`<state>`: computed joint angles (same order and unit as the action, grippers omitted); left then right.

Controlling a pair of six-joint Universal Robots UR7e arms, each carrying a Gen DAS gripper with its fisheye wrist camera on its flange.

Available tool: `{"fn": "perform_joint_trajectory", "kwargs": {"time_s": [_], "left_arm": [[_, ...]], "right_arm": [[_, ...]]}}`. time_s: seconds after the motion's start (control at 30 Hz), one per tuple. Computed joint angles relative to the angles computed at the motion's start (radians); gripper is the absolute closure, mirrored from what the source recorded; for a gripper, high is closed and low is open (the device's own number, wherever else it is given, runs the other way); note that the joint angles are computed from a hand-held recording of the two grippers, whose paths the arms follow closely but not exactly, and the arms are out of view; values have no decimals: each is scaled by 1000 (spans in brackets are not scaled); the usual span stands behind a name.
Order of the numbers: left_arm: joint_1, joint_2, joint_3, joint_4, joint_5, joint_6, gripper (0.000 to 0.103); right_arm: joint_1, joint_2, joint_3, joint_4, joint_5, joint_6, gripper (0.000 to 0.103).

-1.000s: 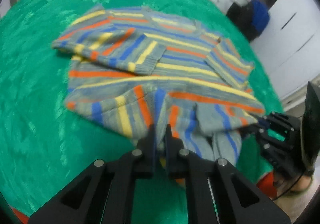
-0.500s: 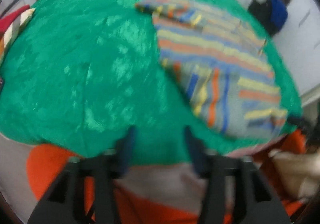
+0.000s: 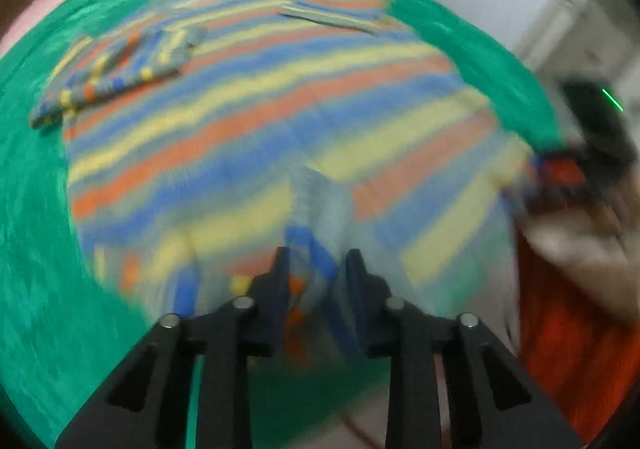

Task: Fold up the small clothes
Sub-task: 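Grasp the striped sweater's hem with both tools and lift it to unfold, then pull the sweater hem with both tools to spread it flat, then open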

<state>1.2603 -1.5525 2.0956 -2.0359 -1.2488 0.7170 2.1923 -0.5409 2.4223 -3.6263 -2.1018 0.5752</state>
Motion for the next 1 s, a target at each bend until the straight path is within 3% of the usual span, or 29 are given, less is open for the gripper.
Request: {"fn": "perform_joint_trajectory", "kwargs": {"time_s": [0.07, 0.17, 0.23, 0.27, 0.3, 0.37, 0.43, 0.47, 0.53, 0.57, 0.6, 0.73, 0.8, 0.9, 1.0], "left_arm": [[22, -88, -21, 149, 28, 62, 83], [43, -190, -25, 206, 137, 94, 71], [77, -194, -69, 211, 115, 19, 46], [107, -187, -95, 183, 66, -37, 23], [122, -187, -99, 154, 36, -74, 11], [152, -160, -98, 76, 0, -162, 11], [140, -137, -74, 73, 43, -229, 13], [119, -131, -39, 60, 94, -240, 24], [66, -124, 40, 36, 221, -213, 77], [39, -136, 86, 0, 285, -199, 98], [28, -152, 103, -11, 307, -192, 101], [65, -191, 13, 84, 230, -250, 101], [81, -196, 2, 115, 230, -251, 102], [55, -198, 93, 19, 349, -201, 102], [46, -192, 142, -46, 416, -181, 102]], "right_arm": [[9, -14, 16, 10, -5, 8, 43], [15, -32, 37, 11, -7, 20, 43], [4, -29, 38, 1, -4, 12, 43], [0, -26, 40, -6, -3, 7, 43], [-11, -21, 42, -22, 2, -3, 43], [-31, -10, 44, -54, 12, -25, 43], [-32, -6, 33, -38, 5, -38, 43], [-28, -10, 27, -16, 6, -45, 43], [-23, -35, 7, 88, 32, -64, 68], [-12, -50, 0, 136, 20, -57, 101], [1, -67, -2, 177, 6, -40, 99], [65, -217, 44, 326, -55, 107, 100], [83, -281, 70, 403, -80, 177, 100], [26, -219, 64, 377, -62, 186, 100], [-32, -109, 12, 394, -71, 164, 100]]}}
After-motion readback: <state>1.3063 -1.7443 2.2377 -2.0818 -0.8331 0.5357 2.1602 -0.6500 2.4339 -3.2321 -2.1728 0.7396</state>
